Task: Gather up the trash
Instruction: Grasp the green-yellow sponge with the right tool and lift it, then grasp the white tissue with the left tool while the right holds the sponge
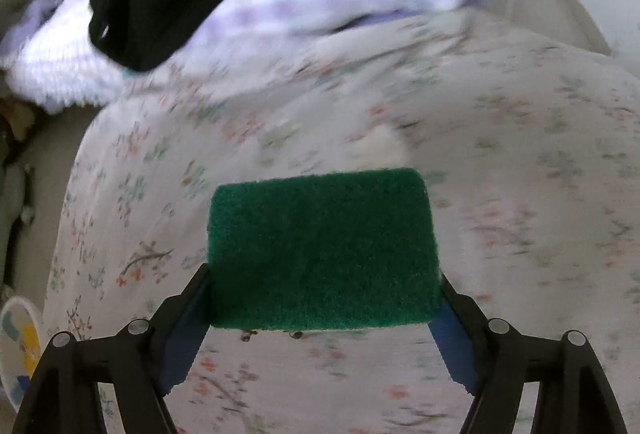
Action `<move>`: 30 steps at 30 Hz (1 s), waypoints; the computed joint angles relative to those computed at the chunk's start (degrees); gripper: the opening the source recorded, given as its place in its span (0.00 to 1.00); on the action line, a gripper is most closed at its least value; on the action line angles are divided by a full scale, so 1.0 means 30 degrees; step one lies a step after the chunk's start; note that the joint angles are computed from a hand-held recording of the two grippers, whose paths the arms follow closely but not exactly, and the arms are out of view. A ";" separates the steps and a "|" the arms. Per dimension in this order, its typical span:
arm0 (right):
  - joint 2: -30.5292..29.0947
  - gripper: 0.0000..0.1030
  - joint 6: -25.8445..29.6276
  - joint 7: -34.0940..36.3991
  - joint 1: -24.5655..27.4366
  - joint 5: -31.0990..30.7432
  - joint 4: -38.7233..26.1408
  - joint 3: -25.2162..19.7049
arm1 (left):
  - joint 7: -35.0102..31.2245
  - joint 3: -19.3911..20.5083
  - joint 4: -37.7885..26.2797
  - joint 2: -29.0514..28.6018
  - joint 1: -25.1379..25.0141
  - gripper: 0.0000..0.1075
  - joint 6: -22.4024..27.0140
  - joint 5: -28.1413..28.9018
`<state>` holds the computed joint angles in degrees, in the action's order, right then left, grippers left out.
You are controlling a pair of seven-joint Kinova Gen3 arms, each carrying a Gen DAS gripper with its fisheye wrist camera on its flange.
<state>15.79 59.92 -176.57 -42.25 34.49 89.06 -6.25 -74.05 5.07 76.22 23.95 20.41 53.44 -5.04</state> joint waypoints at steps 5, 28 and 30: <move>-0.2340 0.80 0.0200 -0.1478 0.0646 0.0563 0.2653 -0.0205 | 0.0042 0.0357 -0.3035 0.2175 0.2171 0.93 0.0660 -0.0923; -0.7284 0.81 -0.2584 -0.1646 0.6365 -0.0328 0.9099 -0.2592 | -0.0698 0.0383 -1.4617 1.1015 0.4719 0.47 0.0087 0.2495; -0.7364 0.81 -0.2872 -0.1686 0.6585 -0.0337 0.9223 -0.2653 | -0.0543 0.0284 -1.6093 1.1799 0.4832 0.40 0.0948 0.2528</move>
<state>-6.31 51.31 -181.63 -22.49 33.48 116.72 -14.21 -75.68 5.92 27.94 59.35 34.90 56.28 2.54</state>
